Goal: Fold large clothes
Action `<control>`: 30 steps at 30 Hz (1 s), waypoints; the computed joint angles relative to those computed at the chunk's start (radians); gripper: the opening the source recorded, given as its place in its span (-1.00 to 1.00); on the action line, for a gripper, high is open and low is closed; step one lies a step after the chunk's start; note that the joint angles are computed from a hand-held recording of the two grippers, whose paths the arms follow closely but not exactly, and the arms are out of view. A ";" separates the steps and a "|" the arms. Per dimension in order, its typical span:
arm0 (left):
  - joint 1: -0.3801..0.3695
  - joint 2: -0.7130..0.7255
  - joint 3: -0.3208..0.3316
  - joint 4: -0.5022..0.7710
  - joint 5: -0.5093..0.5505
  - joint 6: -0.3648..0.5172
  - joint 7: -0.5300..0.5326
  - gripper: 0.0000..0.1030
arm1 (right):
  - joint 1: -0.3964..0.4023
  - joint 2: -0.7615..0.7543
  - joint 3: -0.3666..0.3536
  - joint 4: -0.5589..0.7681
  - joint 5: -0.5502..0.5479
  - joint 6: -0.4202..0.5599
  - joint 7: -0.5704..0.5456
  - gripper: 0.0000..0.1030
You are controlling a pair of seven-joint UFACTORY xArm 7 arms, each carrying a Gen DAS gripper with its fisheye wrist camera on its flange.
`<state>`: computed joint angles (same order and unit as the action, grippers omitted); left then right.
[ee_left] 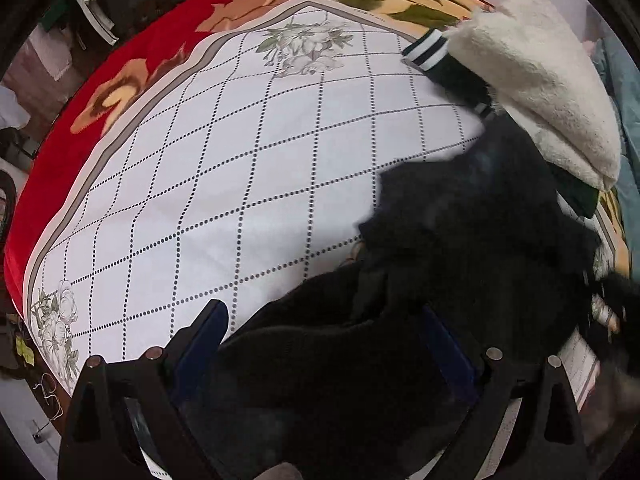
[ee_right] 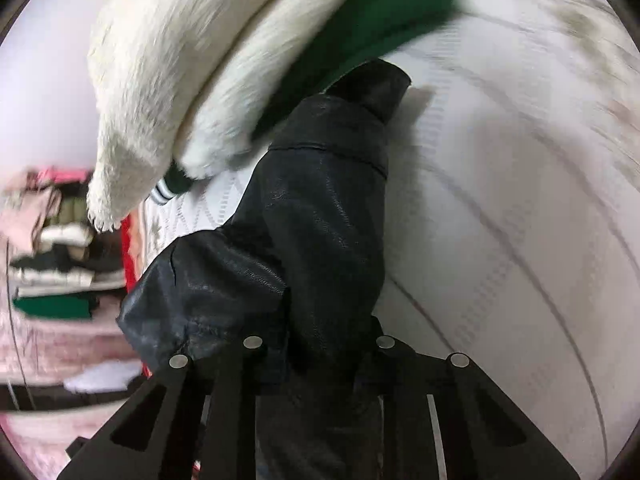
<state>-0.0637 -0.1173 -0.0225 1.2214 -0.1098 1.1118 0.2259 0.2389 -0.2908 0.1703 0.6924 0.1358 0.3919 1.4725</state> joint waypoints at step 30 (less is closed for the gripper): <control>-0.074 0.063 -0.063 -0.090 0.219 -0.035 -0.180 1.00 | 0.055 0.106 -0.049 0.178 0.109 0.442 -0.322 -0.27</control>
<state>-0.1379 -0.0548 -0.0854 1.1310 0.1093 1.0767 0.0455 0.2935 -0.1843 0.1217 0.8702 0.2445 0.8344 1.1508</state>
